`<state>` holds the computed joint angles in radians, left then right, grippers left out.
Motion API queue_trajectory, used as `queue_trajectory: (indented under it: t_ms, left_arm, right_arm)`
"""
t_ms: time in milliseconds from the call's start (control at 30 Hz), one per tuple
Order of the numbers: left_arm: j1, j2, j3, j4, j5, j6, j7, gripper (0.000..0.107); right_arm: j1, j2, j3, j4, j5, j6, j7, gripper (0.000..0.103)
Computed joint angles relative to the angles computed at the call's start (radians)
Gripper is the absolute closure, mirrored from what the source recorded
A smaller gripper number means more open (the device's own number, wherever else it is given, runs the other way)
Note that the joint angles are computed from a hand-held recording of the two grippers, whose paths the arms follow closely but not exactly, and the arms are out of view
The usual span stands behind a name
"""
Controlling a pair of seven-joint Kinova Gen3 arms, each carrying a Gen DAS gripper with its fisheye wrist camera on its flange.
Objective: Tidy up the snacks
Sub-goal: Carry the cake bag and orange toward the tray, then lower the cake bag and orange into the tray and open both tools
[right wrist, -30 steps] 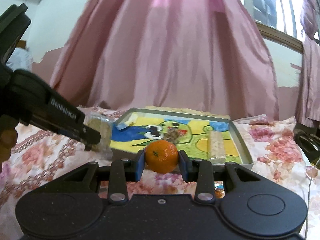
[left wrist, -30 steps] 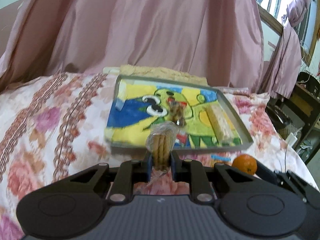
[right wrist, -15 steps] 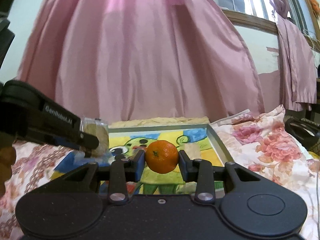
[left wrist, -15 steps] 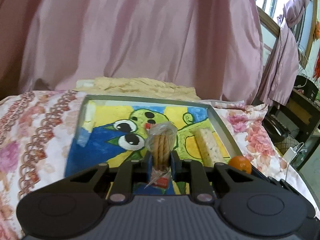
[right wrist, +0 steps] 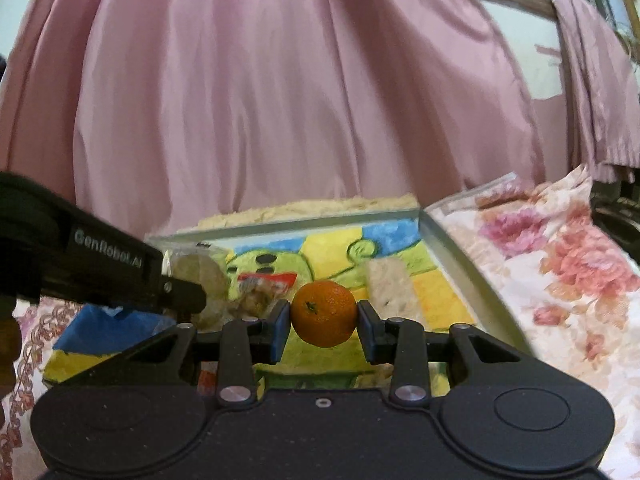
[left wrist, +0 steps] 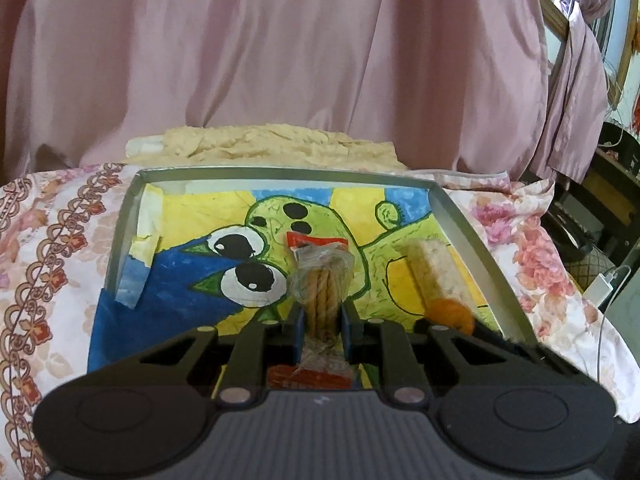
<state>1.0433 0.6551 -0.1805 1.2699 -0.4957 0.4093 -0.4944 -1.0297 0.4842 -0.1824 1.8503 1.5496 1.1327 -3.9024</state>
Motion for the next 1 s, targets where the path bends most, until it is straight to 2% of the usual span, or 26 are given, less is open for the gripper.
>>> queue_trajectory:
  t_ms: [233,400,667,767,867,933,1000]
  left_arm:
    - [0.005,0.004,-0.010,0.010,-0.004,-0.011,0.007,0.087]
    - [0.008,0.003,-0.011,0.005,-0.004,0.011,0.012,0.087]
    - [0.016,0.017,0.014,-0.045,-0.038,0.145,0.041,0.077]
    - [0.018,0.009,0.023,-0.036,-0.061,0.172,0.060,0.068]
    - [0.051,-0.003,0.002,-0.025,-0.114,0.206,0.113,0.041]
    - [0.082,-0.016,-0.019,-0.009,-0.169,0.221,0.168,0.034]
    - [0.090,-0.028,-0.011,-0.006,-0.208,0.250,0.190,0.027]
  right_arm:
    - [0.003,0.018,0.009,-0.039,-0.047,-0.042,0.076,0.065]
    - [0.000,0.015,0.017,-0.050,-0.078,-0.061,0.121,0.065]
    - [-0.014,0.006,0.023,-0.043,-0.110,-0.075,0.152,0.062]
    - [-0.024,0.000,0.022,-0.037,-0.108,-0.067,0.148,0.056]
    - [-0.039,-0.005,0.018,-0.032,-0.104,-0.044,0.156,0.045]
    - [-0.048,-0.010,0.015,-0.027,-0.098,-0.028,0.154,0.039]
    - [-0.058,-0.017,0.011,-0.021,-0.091,-0.006,0.146,0.031]
